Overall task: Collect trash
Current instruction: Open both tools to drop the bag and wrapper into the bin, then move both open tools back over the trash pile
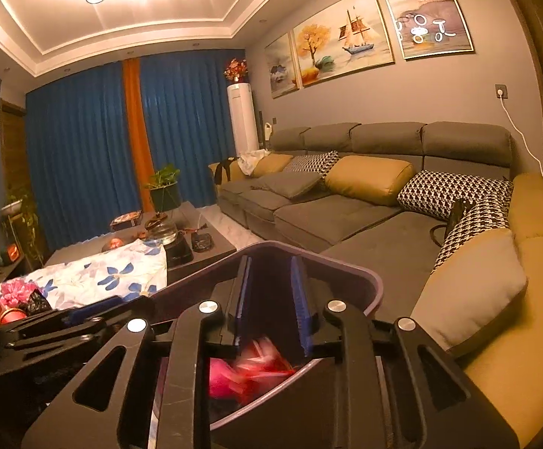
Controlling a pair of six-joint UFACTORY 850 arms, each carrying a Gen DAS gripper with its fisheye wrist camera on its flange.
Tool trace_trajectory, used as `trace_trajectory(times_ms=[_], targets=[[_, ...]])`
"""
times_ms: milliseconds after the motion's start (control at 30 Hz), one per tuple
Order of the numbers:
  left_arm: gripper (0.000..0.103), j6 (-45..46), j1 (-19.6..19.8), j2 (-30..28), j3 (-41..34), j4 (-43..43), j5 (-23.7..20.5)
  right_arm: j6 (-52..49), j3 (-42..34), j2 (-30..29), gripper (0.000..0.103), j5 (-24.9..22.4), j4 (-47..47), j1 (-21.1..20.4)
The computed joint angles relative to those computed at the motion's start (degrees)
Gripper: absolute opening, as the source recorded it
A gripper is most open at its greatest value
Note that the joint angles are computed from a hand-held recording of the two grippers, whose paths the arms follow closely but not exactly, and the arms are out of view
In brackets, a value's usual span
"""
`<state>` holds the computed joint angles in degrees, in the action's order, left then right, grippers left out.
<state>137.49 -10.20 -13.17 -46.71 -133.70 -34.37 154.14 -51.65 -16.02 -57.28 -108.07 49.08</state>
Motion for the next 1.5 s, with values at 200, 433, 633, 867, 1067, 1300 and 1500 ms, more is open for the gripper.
trace_trajectory(times_ms=[200, 433, 633, 867, 1067, 1300, 1500], targets=[[0.07, 5.73, 1.34, 4.63, 4.54, -7.85, 0.64, -0.42, 0.86, 1.31, 0.047, -2.35, 1.48, 1.98], [0.079, 17.0, 4.26, 13.99, 13.55, -21.5, 3.27, -0.28, 1.16, 1.69, 0.065, -4.96, 2.16, 6.34], [0.08, 22.73, 9.09, 22.19, 20.72, -28.95, 4.84, -0.85, -0.78, 0.01, 0.07, -5.02, 0.72, 10.54], [0.08, 23.44, 19.21, 30.76, 28.28, -29.91, 5.87, -0.24, -5.2, -3.77, 0.071, -0.48, -3.56, 14.92], [0.08, 21.35, 29.94, 33.5, 32.15, -24.24, 4.88, -2.78, -10.54, -8.0, 0.071, 2.51, -5.03, 17.09], [0.08, 14.92, 37.01, 32.36, 31.73, -15.21, 3.64, -5.66, -15.91, -11.63, 0.071, 4.93, -3.78, 17.6], [0.075, 12.92, 34.57, 27.47, 28.96, -12.85, 3.16, -7.48, -17.49, -12.72, 0.071, 5.05, -2.88, 17.7]])
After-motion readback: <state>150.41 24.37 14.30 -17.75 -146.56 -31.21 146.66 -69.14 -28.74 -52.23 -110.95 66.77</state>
